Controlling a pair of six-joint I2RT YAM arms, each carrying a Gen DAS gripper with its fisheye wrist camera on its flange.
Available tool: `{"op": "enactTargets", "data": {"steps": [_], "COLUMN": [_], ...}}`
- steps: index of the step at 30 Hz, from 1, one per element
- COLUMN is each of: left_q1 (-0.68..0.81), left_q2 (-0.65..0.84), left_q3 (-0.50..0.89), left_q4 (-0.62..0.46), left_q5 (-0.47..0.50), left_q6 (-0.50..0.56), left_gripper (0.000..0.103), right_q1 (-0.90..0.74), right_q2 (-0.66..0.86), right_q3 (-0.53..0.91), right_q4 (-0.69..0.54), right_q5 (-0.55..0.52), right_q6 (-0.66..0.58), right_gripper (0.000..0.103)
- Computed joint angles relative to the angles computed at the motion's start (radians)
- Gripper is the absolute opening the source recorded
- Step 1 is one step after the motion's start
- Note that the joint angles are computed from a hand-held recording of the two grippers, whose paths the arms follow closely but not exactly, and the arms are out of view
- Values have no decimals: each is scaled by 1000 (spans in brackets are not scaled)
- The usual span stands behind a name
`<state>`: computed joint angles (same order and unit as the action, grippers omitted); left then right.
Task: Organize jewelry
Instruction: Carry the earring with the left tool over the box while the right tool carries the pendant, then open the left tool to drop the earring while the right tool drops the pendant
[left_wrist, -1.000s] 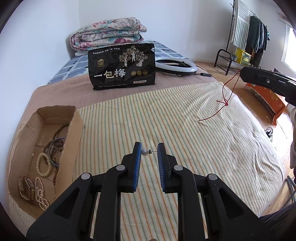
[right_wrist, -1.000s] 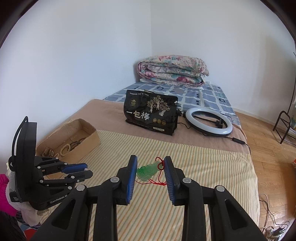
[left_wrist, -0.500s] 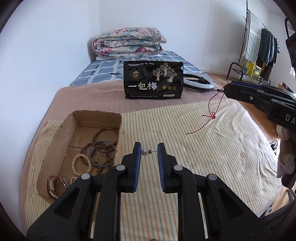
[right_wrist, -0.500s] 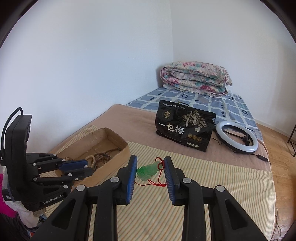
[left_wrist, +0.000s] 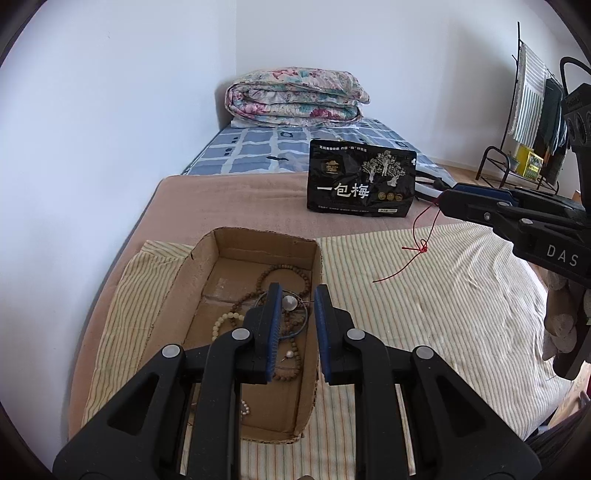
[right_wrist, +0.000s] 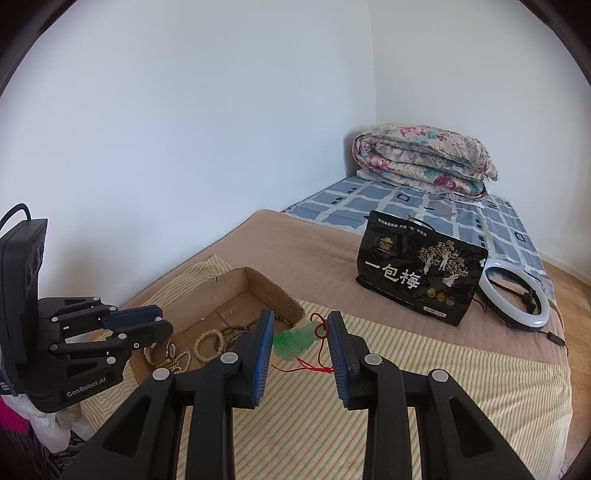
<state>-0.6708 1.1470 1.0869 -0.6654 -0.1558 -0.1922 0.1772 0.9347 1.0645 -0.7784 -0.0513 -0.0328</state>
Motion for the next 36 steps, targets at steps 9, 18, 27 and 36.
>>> {"op": "enactTargets", "data": {"steps": [9,18,27,36], "left_q1": [119,192,209,183], "left_q2": [-5,31,47,-20], "left_q3": [-33,-38,-36,-17], "left_q4": [13,10,3,-44], "left_q5": [76,131,128,79], "left_q6": [30,41,36,22], "left_gripper": [17,17,36,39], "right_q1": [115,181,207,206], "right_q2": [173,330,379,270], "right_q3": [38,56,60,36], "right_q4": [106,201,232,165], "right_q5": [58,73,86,107], "right_q6": [47,87,123,150], "right_gripper": [29,30,53,53]}}
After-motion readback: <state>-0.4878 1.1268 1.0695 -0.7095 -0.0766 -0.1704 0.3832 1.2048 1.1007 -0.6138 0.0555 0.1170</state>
